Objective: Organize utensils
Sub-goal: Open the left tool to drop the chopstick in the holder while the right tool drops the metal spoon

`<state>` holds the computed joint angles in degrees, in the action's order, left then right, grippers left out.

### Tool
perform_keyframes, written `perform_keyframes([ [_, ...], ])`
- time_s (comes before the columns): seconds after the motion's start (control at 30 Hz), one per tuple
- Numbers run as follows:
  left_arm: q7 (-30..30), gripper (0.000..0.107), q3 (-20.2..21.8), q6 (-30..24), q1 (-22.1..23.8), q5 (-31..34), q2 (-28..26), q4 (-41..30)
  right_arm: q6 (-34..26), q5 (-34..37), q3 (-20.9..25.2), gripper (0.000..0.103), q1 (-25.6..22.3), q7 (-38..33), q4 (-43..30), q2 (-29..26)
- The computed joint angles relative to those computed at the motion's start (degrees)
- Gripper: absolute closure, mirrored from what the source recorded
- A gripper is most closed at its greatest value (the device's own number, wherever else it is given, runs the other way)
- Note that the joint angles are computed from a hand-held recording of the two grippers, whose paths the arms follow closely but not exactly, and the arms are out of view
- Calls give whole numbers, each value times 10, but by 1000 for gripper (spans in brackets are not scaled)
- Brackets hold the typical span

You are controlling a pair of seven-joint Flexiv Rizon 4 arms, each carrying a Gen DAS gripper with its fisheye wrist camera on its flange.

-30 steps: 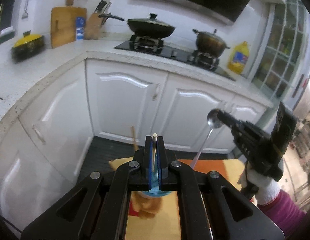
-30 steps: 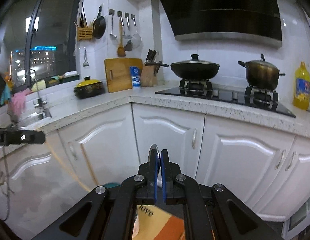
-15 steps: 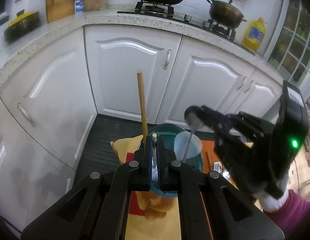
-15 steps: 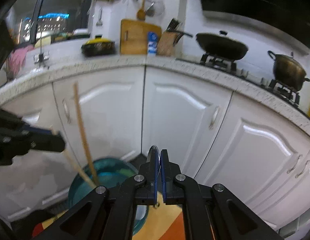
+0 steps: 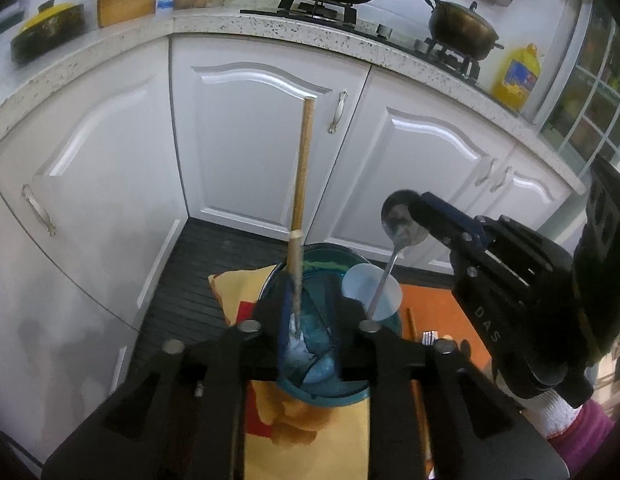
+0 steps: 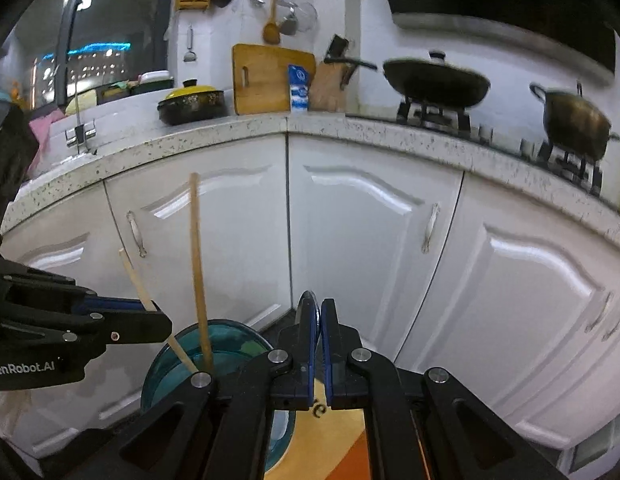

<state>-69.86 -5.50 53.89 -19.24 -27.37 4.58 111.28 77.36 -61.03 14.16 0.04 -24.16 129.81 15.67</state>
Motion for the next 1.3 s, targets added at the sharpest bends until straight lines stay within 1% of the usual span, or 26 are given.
perform_keyframes([
  [0.03, 2, 75, 2, -1, 0, -6, 2, 2, 2, -22, 3, 101, -9, 14, -3, 1],
  [0.07, 4, 73, 3, -2, -1, -13, 4, 4, 1, -38, 5, 101, -13, 22, -5, 1],
  [0.33, 10, 72, 12, -12, 3, -24, 21, 17, 9, -67, -6, 101, -12, 31, -22, 6],
  [0.4, 8, 72, 12, -11, 4, -27, 21, 19, 2, -89, -4, 101, -20, 40, -30, 8],
  [0.57, 5, 72, 15, -11, 6, -38, 23, 23, -27, -116, -5, 101, -12, 49, -34, -8],
  [0.63, 8, 69, 16, -9, 6, -44, 26, 25, -36, -117, -7, 100, 0, 46, -28, -15],
  [0.7, 10, 66, 18, -6, 6, -53, 28, 25, -32, -114, -12, 100, 9, 47, -19, -17],
  [0.77, 8, 66, 20, -4, 7, -59, 31, 25, -22, -78, -16, 100, 25, 21, -10, -20],
  [0.87, 6, 64, 22, 0, 8, -67, 36, 27, -41, 68, -18, 99, 71, -90, -5, -26],
  [0.93, 6, 64, 23, 3, 7, -68, 41, 29, -31, 186, -28, 98, 104, -165, 0, -23],
  [0.97, 5, 64, 23, 3, 7, -68, 42, 28, -36, 253, -33, 98, 125, -206, -1, -19],
  [1.0, 5, 57, 23, 3, 7, -71, 42, 28, -43, 295, -33, 97, 133, -228, 1, -13],
  [1.03, 4, 47, 25, 6, 6, -82, 44, 30, -46, 300, -26, 94, 126, -227, 4, -7],
  [1.07, 8, 44, 27, 10, 3, -94, 45, 33, -45, 300, -18, 94, 116, -223, 9, -1],
  [1.13, 8, 42, 28, 16, 1, -109, 48, 36, -40, 318, -8, 94, 109, -220, 19, 14],
  [1.3, 7, 43, 26, 17, -2, -96, 63, 42, -37, 356, 10, 93, 98, -203, 44, 63],
])
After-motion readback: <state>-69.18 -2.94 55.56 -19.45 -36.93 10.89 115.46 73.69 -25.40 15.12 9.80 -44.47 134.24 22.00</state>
